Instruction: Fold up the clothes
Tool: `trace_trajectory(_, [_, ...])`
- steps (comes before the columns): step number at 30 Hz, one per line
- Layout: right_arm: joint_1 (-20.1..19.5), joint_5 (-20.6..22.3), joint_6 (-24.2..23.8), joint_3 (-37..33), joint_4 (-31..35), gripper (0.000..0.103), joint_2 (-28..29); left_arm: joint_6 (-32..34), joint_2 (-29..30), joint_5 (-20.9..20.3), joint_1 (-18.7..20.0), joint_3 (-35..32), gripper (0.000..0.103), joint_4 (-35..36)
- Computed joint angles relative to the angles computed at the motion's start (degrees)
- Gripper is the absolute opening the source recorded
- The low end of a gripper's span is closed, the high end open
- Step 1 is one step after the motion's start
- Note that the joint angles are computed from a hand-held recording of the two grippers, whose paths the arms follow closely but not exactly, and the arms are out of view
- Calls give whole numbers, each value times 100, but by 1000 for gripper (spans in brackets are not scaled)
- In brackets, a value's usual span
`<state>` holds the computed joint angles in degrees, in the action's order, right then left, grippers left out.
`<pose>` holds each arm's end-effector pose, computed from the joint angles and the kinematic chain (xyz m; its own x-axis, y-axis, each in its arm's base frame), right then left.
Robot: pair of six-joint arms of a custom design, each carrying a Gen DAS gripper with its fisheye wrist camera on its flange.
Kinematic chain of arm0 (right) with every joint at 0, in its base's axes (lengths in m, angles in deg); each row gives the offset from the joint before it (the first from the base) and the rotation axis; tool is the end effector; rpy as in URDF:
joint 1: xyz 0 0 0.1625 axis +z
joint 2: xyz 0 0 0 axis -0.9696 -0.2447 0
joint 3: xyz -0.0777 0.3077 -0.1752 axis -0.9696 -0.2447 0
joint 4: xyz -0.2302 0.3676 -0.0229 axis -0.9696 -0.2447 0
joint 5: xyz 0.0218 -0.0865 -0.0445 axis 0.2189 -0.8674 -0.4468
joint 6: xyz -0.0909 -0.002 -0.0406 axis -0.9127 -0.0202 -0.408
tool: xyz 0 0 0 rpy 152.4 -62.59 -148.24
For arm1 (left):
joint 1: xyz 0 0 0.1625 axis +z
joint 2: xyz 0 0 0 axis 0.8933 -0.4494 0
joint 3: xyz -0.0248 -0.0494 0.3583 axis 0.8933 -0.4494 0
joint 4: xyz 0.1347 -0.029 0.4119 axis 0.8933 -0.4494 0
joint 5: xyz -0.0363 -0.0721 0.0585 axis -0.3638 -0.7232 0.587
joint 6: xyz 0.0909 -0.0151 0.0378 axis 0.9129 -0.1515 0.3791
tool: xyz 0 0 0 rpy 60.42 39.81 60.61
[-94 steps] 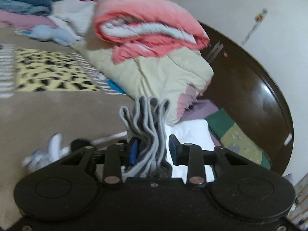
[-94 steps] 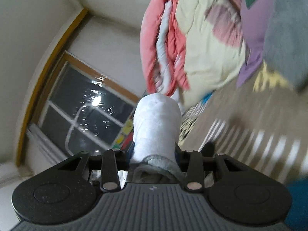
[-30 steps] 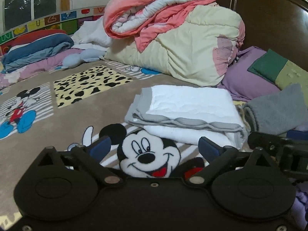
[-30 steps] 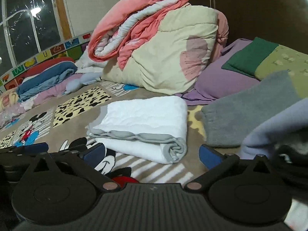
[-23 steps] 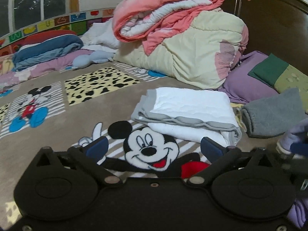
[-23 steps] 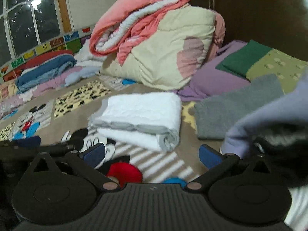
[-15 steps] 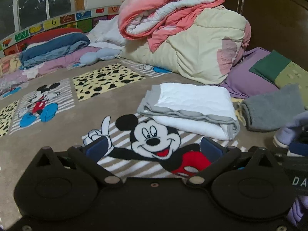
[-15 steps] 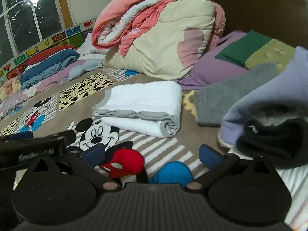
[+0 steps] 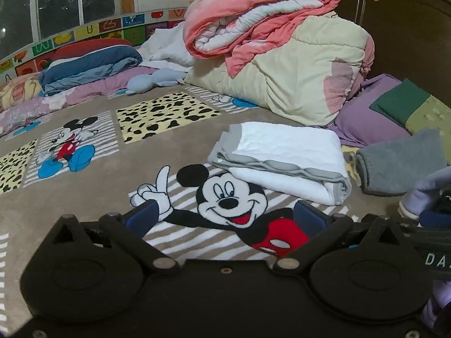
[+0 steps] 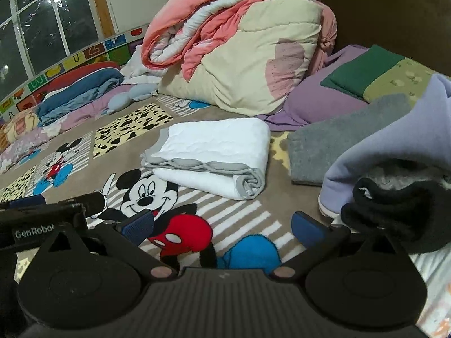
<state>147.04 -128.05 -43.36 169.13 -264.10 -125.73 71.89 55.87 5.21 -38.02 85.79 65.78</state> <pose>-0.0108 -0.3870 0.2763 -0.8318 0.2575 0.4917 -0.2937 0.5476 -0.7835 -0.3774 -0.4179 -0.0524 -0.6615 0.2460 -0.7084 0.6939 0.5592 -0.4537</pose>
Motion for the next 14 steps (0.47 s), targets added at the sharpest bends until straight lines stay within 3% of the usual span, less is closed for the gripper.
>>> trace_trajectory(14, [-192,234,44,35,222,103,-239,423,63,-40,-32,-30,103,-249])
